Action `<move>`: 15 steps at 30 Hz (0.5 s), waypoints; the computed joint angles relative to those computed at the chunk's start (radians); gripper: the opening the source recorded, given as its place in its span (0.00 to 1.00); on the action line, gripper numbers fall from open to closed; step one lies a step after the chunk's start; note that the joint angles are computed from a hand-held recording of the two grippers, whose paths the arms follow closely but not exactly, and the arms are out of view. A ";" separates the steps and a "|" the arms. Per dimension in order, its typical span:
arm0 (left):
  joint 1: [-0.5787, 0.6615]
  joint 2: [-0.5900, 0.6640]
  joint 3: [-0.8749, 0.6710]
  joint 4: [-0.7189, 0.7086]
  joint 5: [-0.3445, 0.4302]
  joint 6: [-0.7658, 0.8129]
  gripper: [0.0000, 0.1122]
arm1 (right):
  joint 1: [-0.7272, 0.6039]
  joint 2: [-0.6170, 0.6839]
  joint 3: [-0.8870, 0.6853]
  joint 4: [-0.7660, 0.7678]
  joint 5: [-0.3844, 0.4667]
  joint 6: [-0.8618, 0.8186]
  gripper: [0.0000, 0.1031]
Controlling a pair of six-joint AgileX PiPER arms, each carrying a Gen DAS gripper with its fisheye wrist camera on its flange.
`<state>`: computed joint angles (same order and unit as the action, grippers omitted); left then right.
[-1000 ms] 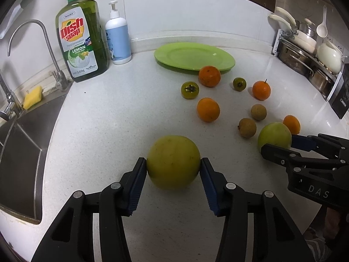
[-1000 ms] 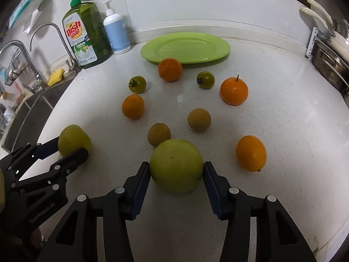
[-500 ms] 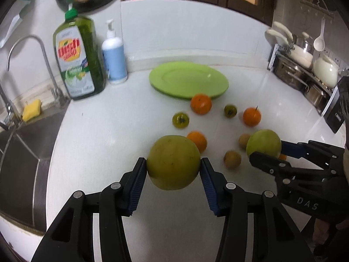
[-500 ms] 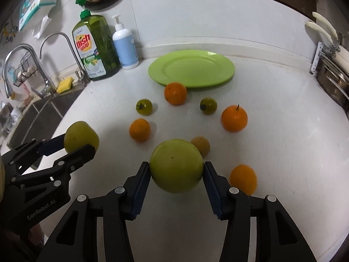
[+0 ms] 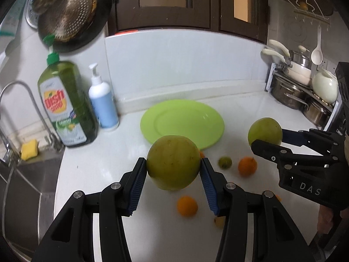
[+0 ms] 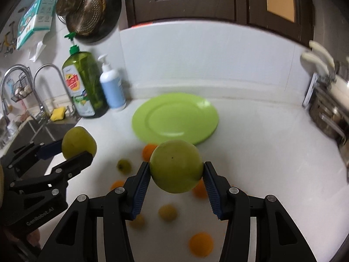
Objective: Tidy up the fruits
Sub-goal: 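Carry both large yellow-green fruits in both tools onto the green plate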
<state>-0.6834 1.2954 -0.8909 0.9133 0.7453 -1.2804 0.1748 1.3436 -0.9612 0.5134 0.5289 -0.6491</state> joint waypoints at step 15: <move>0.238 0.245 -0.253 -0.243 -0.161 0.355 0.44 | -0.027 0.312 -0.345 0.030 0.081 -0.074 0.49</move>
<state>-0.4450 1.5401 -1.1439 0.6705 0.5841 -0.9255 0.1480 1.6557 -1.3064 0.5432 0.6096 -0.7229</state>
